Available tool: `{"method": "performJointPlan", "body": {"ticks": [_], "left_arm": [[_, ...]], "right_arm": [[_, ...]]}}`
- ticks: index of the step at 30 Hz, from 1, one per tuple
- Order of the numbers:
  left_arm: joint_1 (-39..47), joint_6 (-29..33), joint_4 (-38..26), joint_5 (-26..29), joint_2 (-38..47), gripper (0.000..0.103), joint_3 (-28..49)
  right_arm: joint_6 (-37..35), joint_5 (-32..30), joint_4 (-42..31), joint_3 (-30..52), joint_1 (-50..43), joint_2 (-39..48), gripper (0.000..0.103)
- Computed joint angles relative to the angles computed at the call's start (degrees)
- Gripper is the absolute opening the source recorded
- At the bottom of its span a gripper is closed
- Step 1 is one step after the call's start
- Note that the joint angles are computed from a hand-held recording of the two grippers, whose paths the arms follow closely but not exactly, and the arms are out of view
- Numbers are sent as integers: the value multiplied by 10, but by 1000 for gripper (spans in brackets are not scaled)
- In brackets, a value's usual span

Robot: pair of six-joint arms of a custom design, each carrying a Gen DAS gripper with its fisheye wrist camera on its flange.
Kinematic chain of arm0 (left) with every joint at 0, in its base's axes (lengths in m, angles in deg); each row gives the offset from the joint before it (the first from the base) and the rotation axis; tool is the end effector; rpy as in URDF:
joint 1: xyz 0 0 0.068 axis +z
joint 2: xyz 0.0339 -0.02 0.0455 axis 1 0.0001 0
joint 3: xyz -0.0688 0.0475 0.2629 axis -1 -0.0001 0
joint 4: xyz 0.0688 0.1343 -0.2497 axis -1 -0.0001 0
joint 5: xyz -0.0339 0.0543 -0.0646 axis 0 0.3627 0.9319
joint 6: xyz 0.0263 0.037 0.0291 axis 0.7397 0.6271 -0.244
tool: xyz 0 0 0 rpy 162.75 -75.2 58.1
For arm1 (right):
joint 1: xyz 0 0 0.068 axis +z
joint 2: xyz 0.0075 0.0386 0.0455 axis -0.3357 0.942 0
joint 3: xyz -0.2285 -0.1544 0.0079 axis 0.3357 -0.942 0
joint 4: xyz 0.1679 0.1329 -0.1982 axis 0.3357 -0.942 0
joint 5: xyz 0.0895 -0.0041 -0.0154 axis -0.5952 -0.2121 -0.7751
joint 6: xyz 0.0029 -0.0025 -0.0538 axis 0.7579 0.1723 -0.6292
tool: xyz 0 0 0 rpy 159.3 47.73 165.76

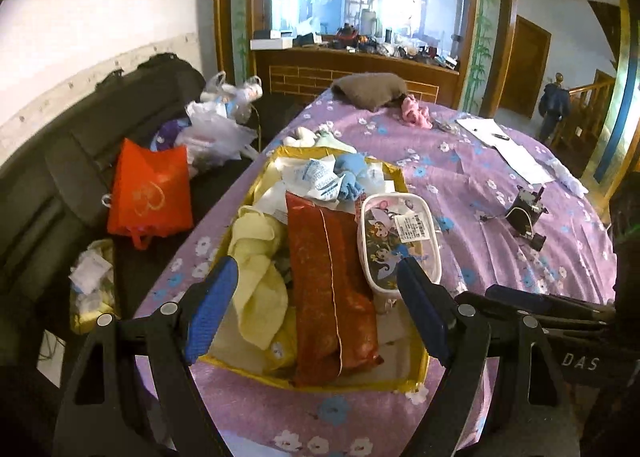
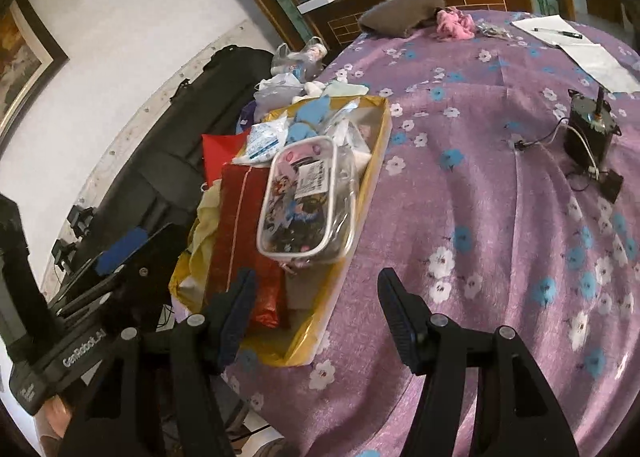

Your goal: Organize soft objects

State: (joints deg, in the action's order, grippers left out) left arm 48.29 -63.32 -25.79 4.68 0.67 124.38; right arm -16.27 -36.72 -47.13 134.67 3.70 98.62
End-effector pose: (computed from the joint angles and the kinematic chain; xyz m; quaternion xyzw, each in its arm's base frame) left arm 0.2450 -0.1858 0.3165 -0.1708 0.8888 0.0727 0.4191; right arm 0.3739 0.1814 0.2551 -0.2286 0.8808 0.3289 0.2525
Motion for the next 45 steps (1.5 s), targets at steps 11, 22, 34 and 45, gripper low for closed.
{"method": "performJointPlan", "body": {"ticks": [11,22,34,45], "left_arm": [[-27,-75,-71,14,-4,83,-2],[-45,-124,-133,-29,2,83,9],[-35,-113,-114,-32,2,83,-1],[-24,-140,-125,-55,22,83,8]], "right_arm": [[-3,92,52,-86,27,-75,62],[17,115,79,-100,35,-104,62],[25,106,94,-89,34,-92,62],[12,115,134,-108,42,-89,62]]}}
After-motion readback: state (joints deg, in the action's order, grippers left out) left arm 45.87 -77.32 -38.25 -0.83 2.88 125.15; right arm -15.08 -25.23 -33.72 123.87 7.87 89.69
